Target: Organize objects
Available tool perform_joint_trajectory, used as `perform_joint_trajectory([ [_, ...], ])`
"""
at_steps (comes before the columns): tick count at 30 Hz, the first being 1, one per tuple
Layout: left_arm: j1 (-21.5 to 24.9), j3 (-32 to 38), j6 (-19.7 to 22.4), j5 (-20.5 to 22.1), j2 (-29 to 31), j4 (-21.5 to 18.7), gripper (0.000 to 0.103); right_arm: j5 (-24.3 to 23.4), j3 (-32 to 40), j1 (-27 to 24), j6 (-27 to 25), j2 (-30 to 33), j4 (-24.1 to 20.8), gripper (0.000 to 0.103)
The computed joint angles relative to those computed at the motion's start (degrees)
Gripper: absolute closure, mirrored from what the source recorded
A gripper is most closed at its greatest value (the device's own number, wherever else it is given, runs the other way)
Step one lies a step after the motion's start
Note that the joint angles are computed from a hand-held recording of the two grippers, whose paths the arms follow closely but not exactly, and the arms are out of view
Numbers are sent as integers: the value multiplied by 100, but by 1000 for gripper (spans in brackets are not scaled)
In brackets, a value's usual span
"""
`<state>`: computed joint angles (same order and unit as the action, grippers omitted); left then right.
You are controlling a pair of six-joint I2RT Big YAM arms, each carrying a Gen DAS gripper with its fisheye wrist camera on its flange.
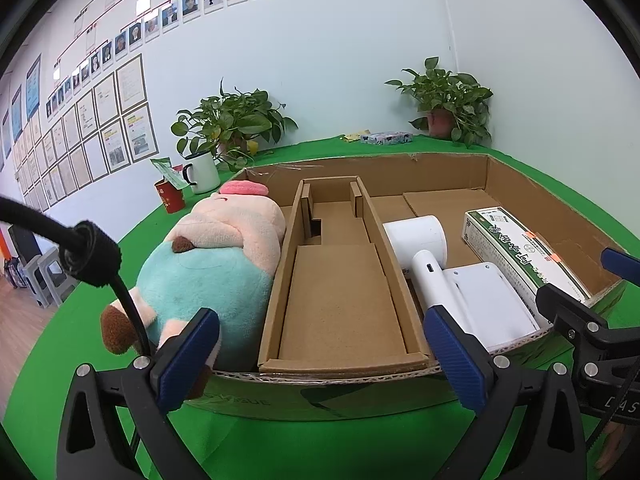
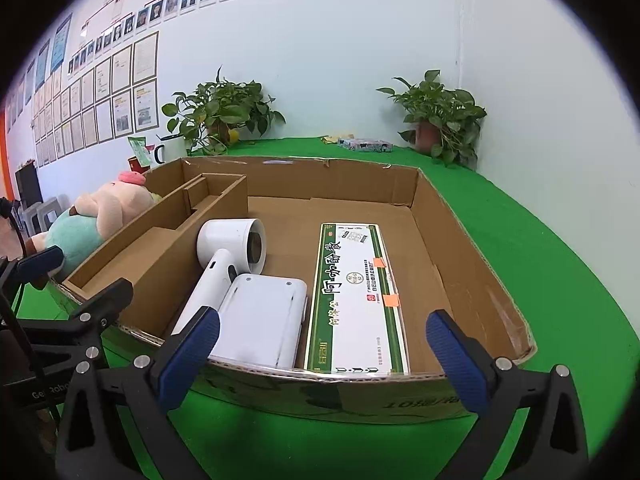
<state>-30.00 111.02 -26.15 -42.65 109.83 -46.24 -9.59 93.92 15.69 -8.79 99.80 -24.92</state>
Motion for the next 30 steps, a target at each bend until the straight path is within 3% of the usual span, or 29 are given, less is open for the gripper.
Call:
perform_joint_trajectory([
  [30, 20, -20, -17, 63, 8, 44, 0, 66, -41, 8, 35, -33, 4, 0],
])
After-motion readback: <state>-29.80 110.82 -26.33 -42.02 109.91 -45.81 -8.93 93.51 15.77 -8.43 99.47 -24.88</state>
